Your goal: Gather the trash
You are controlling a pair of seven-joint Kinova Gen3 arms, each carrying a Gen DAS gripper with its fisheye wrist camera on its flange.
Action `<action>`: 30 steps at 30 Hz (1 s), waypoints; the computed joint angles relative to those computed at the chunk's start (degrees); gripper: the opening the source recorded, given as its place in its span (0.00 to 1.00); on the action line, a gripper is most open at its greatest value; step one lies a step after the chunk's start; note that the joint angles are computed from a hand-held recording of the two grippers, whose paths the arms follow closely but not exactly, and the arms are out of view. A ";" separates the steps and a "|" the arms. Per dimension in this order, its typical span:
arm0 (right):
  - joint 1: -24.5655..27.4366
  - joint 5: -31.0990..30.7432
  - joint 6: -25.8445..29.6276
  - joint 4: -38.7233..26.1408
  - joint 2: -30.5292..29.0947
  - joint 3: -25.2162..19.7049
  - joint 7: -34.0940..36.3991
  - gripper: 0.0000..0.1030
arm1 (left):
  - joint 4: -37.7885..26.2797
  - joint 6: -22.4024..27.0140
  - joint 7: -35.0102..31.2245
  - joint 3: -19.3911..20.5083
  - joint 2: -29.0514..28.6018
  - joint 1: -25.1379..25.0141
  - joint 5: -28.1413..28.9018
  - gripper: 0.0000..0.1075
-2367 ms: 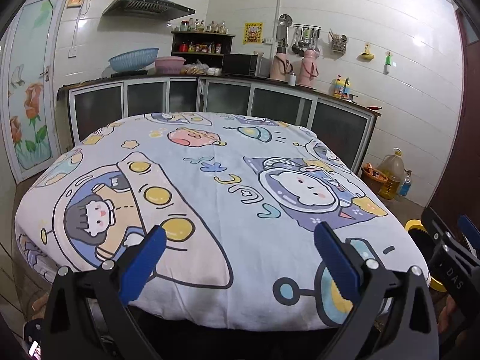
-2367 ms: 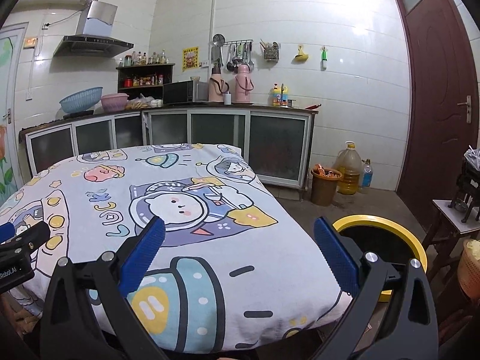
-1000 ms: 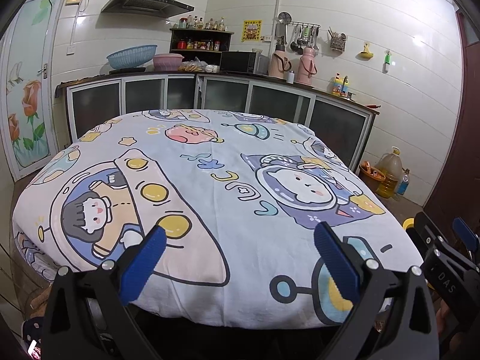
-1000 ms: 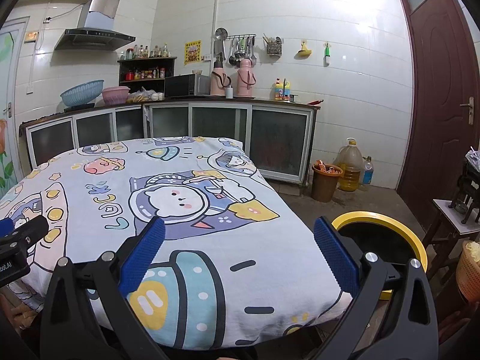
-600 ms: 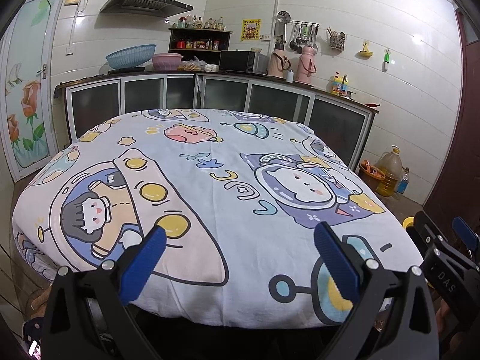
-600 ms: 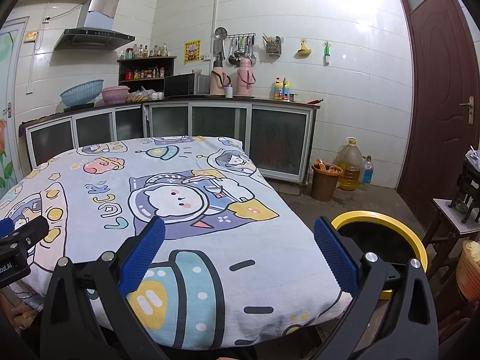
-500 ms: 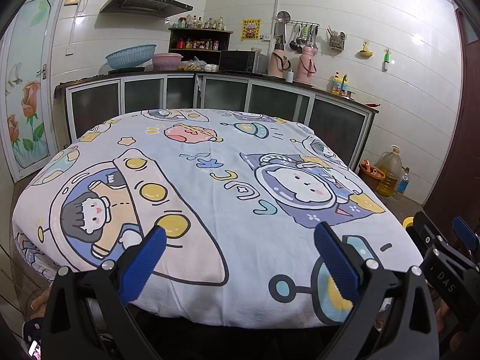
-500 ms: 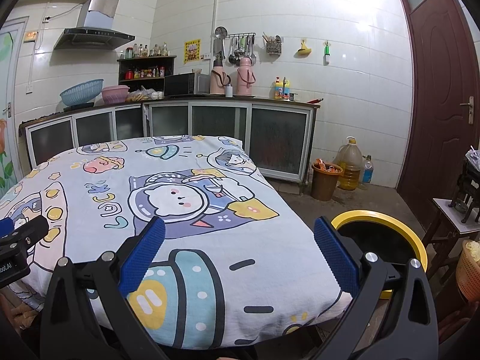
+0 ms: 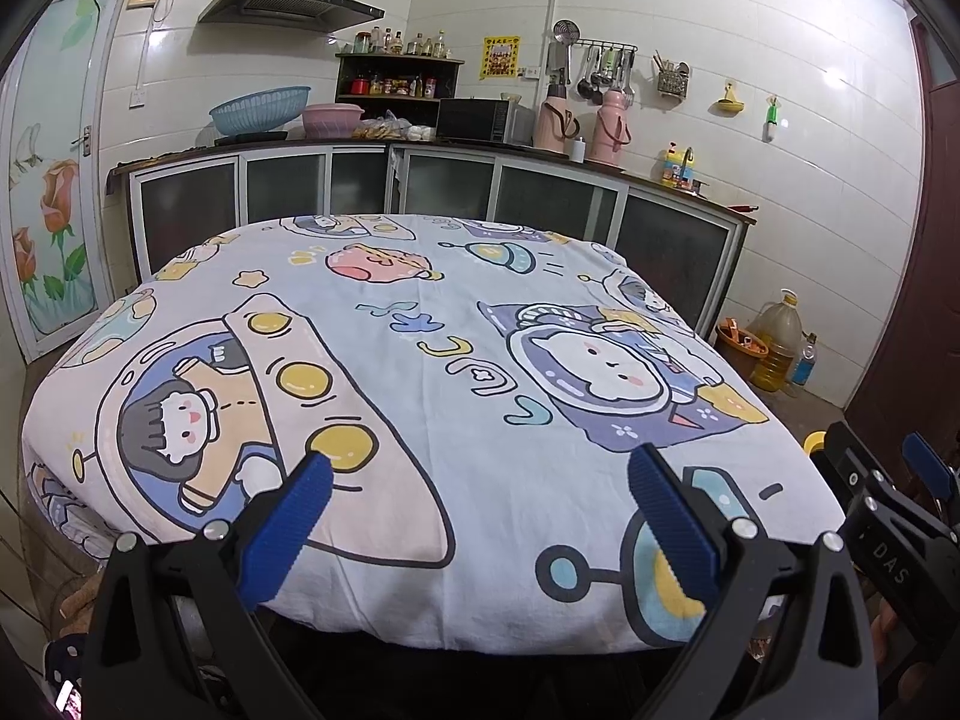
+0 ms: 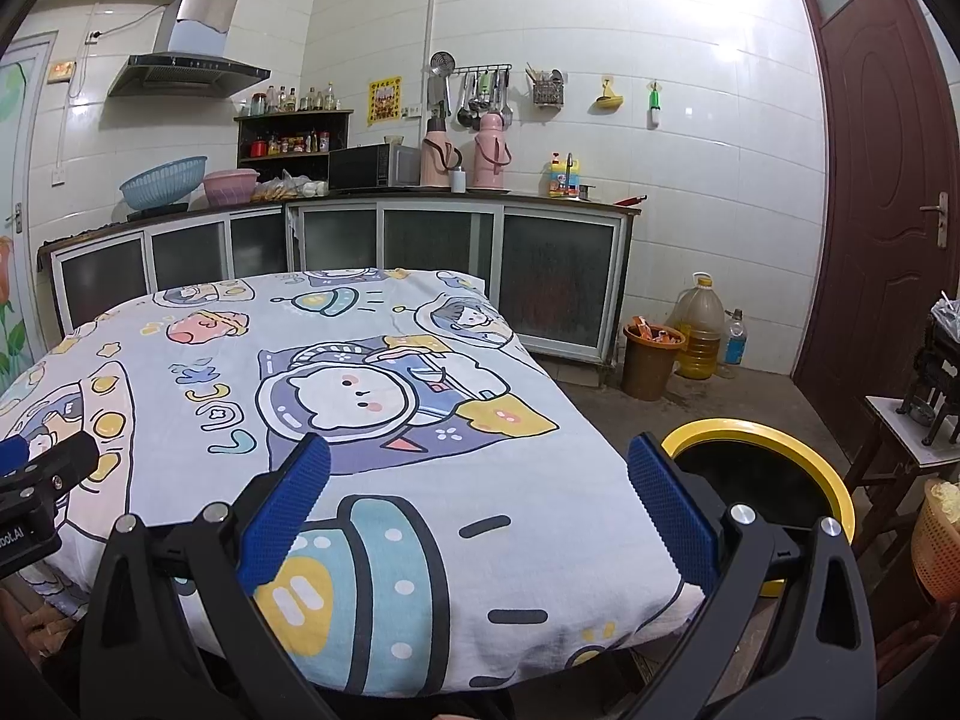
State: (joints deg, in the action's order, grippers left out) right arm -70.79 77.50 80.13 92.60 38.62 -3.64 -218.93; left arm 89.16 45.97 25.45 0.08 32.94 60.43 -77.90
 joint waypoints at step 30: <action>-0.14 -0.65 -0.23 -0.42 0.39 0.04 -0.17 0.92 | 1.13 -2.17 0.59 -0.04 -0.41 -0.86 -1.02 0.89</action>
State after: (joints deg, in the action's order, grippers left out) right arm -70.94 76.85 79.90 92.19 39.01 -3.60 -219.09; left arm 90.28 43.80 26.04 0.04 32.53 59.57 -78.91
